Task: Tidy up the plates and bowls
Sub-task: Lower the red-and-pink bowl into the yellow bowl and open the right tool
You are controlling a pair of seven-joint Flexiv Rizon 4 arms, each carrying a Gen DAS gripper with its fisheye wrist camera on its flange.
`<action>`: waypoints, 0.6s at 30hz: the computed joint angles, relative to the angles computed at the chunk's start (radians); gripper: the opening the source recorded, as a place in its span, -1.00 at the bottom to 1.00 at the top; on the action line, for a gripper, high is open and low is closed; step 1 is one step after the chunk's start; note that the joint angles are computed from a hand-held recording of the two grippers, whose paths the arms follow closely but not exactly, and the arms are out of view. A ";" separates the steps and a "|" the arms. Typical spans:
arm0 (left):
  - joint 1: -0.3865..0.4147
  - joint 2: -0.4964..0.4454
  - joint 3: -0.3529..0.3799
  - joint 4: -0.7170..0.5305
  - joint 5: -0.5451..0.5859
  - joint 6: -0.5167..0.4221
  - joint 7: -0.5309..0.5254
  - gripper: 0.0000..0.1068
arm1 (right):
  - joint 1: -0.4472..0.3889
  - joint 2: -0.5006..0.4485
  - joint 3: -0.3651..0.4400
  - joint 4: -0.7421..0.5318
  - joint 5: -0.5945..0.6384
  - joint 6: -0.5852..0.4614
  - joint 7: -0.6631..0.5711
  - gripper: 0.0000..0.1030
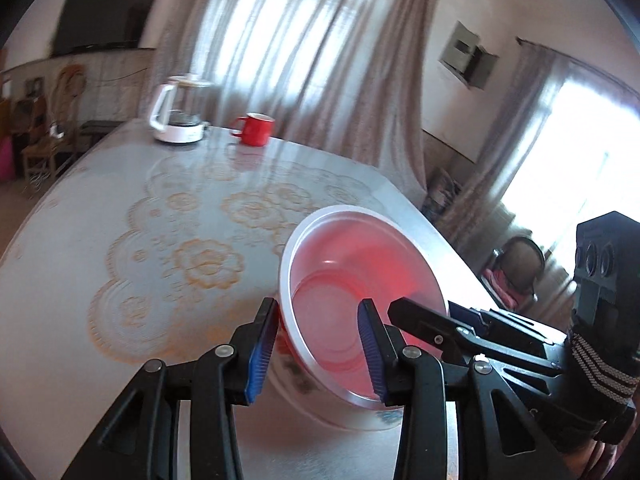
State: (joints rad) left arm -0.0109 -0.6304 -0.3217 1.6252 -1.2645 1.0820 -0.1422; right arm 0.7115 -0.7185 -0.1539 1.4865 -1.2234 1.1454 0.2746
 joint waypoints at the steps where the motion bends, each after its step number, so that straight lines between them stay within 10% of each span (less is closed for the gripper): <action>1: -0.010 -0.012 0.006 -0.016 0.031 -0.009 -0.020 -0.24 | 0.007 0.021 -0.011 0.027 -0.013 -0.017 0.029 -0.50; 18: -0.011 -0.119 -0.037 -0.073 0.369 0.026 -0.249 -0.15 | -0.053 0.043 0.053 0.130 0.089 -0.107 0.058 -0.40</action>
